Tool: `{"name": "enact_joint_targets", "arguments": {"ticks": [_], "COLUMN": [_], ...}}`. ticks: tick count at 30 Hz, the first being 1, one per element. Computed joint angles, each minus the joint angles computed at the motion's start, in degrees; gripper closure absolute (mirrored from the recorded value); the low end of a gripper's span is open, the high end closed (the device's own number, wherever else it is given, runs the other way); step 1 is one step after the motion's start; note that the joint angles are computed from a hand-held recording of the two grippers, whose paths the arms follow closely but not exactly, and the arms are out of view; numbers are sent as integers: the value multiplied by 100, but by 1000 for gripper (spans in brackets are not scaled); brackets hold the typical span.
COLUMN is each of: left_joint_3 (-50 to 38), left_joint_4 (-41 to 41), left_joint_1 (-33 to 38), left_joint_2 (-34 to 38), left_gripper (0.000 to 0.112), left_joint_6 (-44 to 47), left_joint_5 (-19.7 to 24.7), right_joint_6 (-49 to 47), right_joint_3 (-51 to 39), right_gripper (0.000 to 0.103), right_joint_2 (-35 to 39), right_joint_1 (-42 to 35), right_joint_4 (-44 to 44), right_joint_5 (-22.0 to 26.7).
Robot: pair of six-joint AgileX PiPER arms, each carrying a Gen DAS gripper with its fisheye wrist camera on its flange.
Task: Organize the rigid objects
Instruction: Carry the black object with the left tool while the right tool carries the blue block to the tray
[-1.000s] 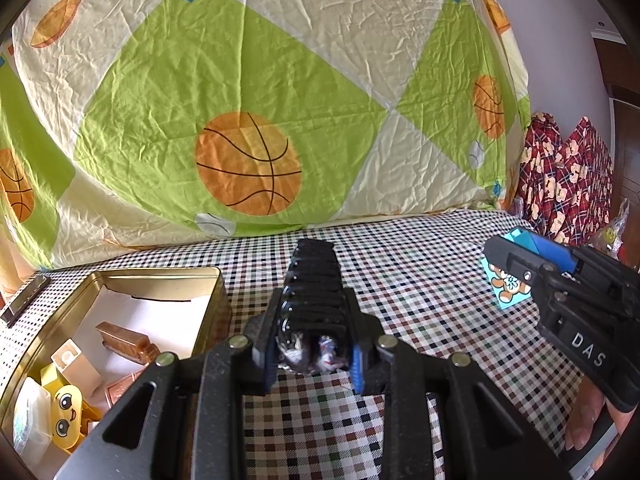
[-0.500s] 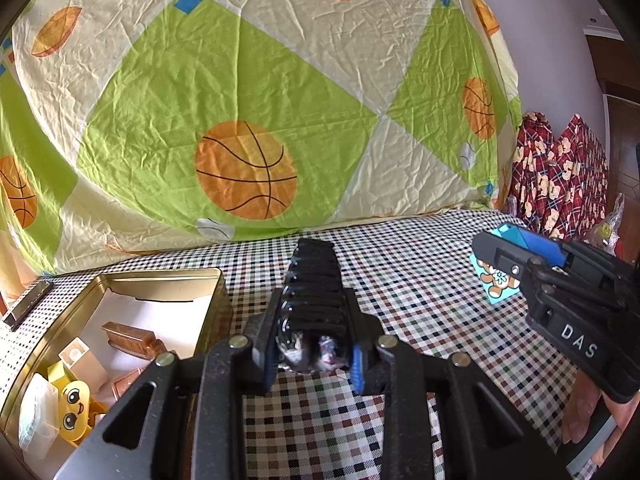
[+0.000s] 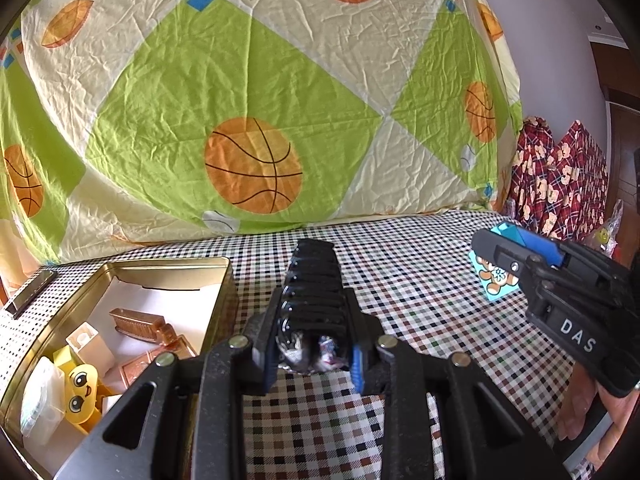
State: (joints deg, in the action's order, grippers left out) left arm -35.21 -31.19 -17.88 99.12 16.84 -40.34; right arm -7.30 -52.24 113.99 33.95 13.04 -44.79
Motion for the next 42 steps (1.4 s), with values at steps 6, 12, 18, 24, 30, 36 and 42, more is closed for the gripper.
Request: {"name": "enact_joint_targets", "arguments": {"ticks": [6,12,18,24,30,36,42], "left_joint_3": [249,503,790,1008,1210,1420,1549], "left_joint_4": [155,273,196,305,385,407,584], "left_joint_1": [5,-7,-115,-63,-27,-9,138], "left_joint_2": [-116,-242,-350,-471,-566,-688,-779], "left_gripper": [87,87,86,86,86,86,86], "left_joint_6": [-202,-365,-410,-564,-646,-711,-883], "left_joint_5": [-235,-465,-840,-992,-1149,-1296,-1329], "right_joint_6": [65,115,118,152,79,-117,-138], "right_joint_3": [42,145,219,350,479,541,462], "right_gripper": [69,69,69,69,69,69,69], "right_joint_2": [-21,-50,-68,-113,-147,-146,-137], "right_joint_1": [25,83,163,281,476,666,701], "right_joint_4": [-111,-220,-297,-335,-254,-90,-54], "right_joint_5": [-2,-87,-152,-271,-417,-550,-427]}}
